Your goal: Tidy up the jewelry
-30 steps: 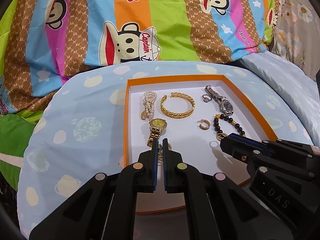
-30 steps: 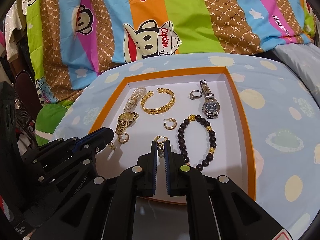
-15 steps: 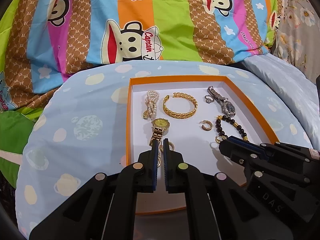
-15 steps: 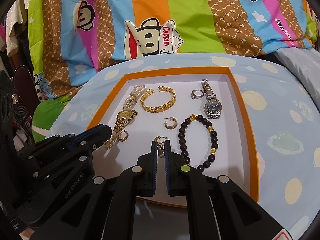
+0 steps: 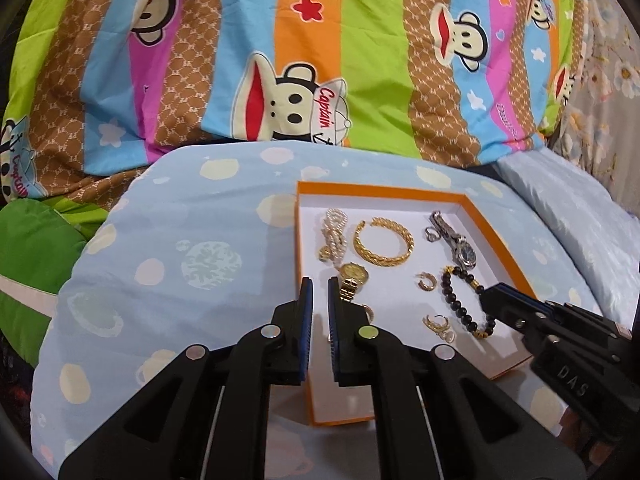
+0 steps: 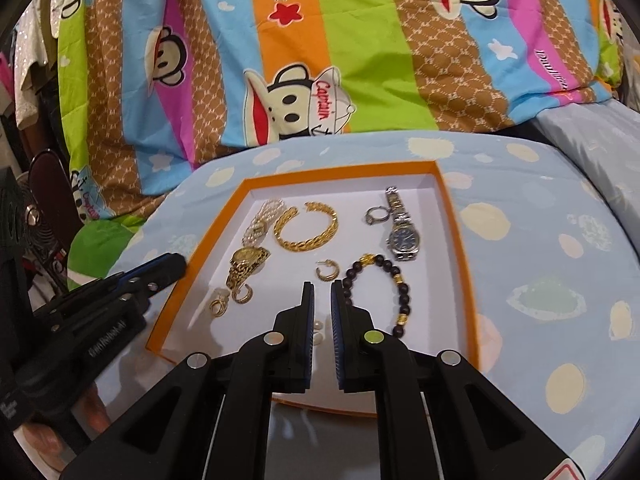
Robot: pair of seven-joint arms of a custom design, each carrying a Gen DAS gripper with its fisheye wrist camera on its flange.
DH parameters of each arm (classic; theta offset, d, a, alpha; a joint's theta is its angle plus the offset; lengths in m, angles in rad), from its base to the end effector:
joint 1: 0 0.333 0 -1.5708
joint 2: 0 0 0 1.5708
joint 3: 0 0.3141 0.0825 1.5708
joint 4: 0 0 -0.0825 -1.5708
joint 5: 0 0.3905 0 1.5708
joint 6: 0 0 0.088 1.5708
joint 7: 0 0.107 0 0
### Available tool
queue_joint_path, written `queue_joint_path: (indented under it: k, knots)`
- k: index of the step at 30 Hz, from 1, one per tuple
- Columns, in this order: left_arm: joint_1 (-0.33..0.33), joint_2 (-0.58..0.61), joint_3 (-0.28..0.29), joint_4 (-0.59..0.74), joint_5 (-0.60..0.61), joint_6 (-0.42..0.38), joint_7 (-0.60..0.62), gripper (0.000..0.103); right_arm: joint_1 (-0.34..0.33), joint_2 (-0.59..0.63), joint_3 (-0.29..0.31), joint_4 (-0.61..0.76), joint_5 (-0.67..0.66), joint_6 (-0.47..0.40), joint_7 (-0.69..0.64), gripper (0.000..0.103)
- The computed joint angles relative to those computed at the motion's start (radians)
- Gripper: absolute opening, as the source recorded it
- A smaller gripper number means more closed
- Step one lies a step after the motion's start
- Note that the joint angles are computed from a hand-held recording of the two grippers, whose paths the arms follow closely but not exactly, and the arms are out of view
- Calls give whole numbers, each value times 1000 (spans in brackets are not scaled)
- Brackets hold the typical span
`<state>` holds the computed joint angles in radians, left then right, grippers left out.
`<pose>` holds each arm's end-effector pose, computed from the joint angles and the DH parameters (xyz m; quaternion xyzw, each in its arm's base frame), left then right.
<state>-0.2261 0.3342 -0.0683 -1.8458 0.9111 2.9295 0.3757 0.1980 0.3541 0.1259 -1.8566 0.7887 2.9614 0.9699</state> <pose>0.6296 -0.2389 0.4099 -0.6736 0.6168 -0.3228 0.2483 0.6564 0.1614 0.3974 -0.7016 0.5900 -0.1331 0.3767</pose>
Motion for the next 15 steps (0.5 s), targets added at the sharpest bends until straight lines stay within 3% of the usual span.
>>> queue_joint_path:
  k: [5, 15]
  knots:
    - [4, -53, 19, -62, 31, 34, -73, 6, -16, -49, 12, -57, 56, 30, -26, 10]
    - [23, -82, -30, -127, -2, 36, -43, 6, 9, -62, -33, -109, 2, 35, 57, 12]
